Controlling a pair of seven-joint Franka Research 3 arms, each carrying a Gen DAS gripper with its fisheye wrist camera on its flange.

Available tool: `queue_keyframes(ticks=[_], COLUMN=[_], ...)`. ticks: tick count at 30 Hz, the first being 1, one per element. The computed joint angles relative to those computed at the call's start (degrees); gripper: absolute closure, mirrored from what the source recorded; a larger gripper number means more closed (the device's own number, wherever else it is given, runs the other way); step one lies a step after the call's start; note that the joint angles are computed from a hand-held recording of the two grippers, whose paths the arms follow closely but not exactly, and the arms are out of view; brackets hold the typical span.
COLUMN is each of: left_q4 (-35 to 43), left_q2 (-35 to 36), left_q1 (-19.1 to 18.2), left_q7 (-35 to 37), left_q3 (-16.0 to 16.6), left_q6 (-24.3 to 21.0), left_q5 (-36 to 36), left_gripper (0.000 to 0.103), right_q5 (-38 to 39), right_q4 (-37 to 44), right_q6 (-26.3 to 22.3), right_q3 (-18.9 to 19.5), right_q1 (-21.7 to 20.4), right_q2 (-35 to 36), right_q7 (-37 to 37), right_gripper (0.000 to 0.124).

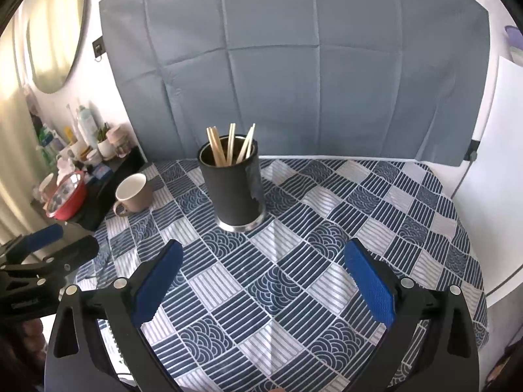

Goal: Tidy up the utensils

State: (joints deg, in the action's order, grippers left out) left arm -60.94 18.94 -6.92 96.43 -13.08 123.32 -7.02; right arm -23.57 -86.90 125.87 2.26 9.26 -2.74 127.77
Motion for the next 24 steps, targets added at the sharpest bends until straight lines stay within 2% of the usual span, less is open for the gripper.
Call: queue_keyframes(ticks=[24], left_q4=[4.0], left_q2=[2.9], left_q1=[-0.7], left_q7=[-1.5], left_q3=[0.0], left_q6=[-2.3], left_q5=[0.8], left_gripper=[0.006], right_q5=[2.0], right_q4=[0.9], right_q6=[0.5], right_q3=[-0.9], right_q1=[-0.4], right_q2=[1.4], right_q7=[-1.8], right_gripper=[0.029])
